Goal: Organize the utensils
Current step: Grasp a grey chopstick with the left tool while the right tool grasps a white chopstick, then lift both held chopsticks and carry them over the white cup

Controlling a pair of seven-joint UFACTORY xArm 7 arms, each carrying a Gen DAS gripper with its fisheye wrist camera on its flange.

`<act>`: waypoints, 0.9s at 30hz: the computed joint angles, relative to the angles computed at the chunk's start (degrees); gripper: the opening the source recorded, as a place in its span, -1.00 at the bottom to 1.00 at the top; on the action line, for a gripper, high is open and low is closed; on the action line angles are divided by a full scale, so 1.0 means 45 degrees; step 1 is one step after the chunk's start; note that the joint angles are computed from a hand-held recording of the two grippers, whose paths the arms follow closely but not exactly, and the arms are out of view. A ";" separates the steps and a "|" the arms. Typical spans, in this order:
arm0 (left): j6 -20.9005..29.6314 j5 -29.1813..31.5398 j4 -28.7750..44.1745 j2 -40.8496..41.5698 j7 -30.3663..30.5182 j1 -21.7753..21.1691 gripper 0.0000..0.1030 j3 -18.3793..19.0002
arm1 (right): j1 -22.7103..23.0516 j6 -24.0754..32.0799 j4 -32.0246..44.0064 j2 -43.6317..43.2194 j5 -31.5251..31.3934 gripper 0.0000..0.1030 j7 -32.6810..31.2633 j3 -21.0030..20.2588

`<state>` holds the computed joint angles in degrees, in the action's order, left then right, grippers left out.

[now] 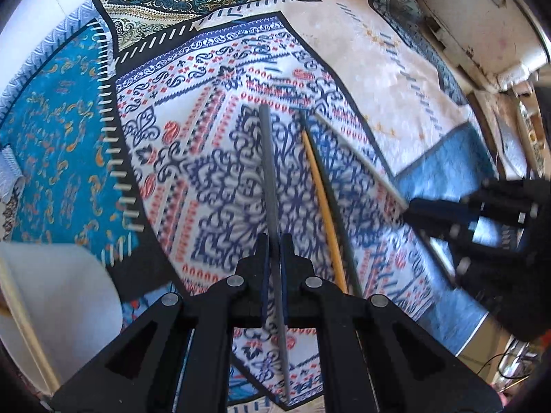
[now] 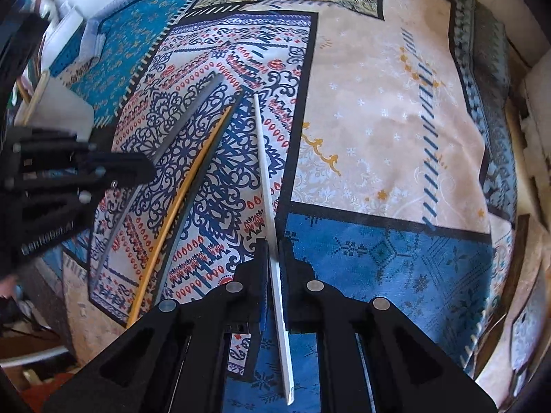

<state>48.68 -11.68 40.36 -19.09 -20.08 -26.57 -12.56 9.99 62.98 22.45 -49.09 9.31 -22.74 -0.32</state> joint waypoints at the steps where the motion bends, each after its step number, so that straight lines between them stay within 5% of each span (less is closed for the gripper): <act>1: -0.0077 -0.0103 0.0283 0.0328 0.0073 0.0046 -0.92 0.0101 | 0.0049 -0.0246 -0.0205 -0.0240 -0.0129 -0.87 0.0031 0.0254; 9: -0.0328 0.0582 0.0688 0.0702 -0.0573 0.0226 -0.93 -0.0205 | 0.0358 0.0199 -0.0304 -0.0809 0.0400 -0.89 0.0849 0.0112; 18: -0.0339 0.1528 -0.0496 -0.2263 -0.2563 -0.0082 -0.93 -0.0865 | -0.0249 0.0342 0.0220 -0.1734 0.1031 -0.90 0.0674 -0.0143; 27: 0.0151 0.2277 -0.1758 -0.6170 -0.4174 0.0054 -0.93 -0.1359 | 0.0404 0.1059 0.0966 -0.3529 0.1418 -0.90 0.1368 -0.0300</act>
<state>49.36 -1.43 32.44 -46.85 -38.86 -26.32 -18.67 11.81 67.74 26.80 -64.96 15.69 -16.59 -1.67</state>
